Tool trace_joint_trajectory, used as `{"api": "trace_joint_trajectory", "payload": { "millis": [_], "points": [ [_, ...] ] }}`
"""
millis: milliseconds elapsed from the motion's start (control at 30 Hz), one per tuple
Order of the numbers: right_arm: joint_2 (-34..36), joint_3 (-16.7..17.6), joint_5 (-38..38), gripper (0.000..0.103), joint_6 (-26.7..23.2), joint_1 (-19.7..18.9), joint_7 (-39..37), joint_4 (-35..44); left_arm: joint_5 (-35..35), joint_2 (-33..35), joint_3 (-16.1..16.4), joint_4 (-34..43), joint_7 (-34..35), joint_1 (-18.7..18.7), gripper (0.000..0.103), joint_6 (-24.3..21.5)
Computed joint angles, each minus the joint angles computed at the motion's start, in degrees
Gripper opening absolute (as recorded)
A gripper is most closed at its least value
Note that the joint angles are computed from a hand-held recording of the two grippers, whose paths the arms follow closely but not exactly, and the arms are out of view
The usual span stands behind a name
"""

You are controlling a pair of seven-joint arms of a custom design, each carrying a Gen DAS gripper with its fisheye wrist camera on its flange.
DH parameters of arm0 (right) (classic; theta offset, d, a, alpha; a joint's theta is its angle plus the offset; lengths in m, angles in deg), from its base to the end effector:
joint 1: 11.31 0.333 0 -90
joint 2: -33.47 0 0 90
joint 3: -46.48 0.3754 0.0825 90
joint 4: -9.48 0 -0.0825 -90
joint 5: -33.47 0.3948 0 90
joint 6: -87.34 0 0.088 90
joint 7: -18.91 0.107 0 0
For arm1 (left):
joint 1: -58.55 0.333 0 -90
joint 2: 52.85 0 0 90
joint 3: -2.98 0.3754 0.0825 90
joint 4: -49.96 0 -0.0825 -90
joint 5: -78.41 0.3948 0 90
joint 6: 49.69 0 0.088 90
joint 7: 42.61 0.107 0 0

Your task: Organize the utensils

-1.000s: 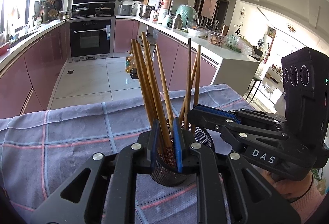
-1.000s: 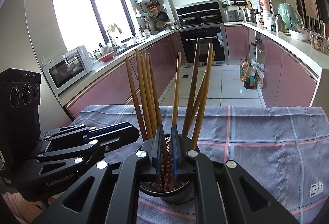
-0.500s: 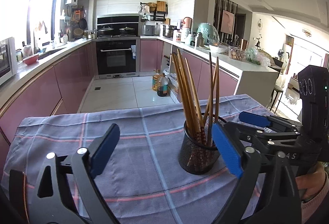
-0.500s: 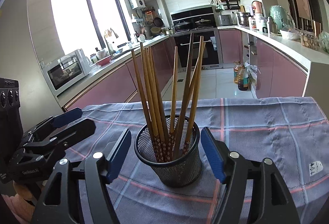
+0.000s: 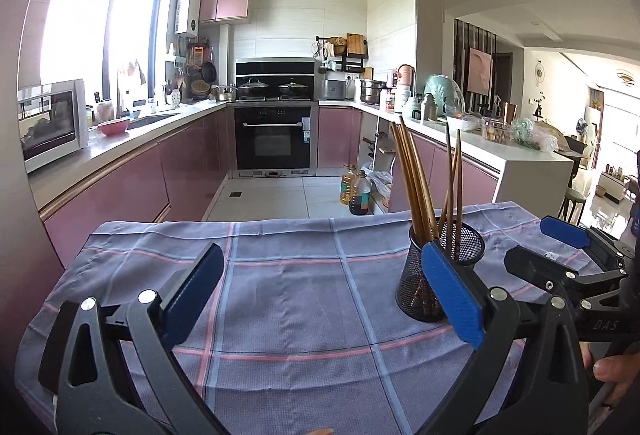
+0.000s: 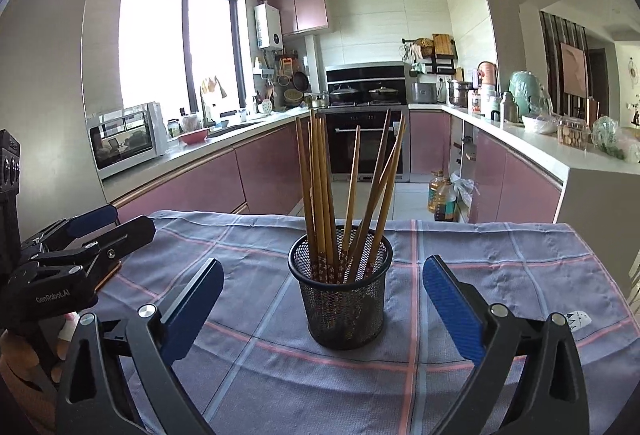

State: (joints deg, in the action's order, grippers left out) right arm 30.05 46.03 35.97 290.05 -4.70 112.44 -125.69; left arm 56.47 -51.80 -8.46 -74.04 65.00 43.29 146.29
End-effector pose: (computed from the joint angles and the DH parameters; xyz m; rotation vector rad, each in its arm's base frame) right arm 0.5367 0.0525 0.5595 -1.4212 1.4307 -0.9171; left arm 0.5422 -0.2239 0.5891 -1.2527 1.7520 -1.2496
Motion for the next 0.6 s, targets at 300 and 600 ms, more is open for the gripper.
{"api": "trace_joint_trajectory", "payload": {
  "millis": [300,600],
  "points": [
    [-0.60,4.26,15.79,0.097,7.85,1.46,-14.41,-2.20,-6.75,-3.13,-3.39,-4.27,4.56,2.21,0.097,7.04],
    [-0.28,4.09,19.88,0.097,9.77,3.56,-17.72,-2.04,-9.63,-4.80,-4.79,-6.80,5.64,2.87,0.097,9.95]
  ]
}}
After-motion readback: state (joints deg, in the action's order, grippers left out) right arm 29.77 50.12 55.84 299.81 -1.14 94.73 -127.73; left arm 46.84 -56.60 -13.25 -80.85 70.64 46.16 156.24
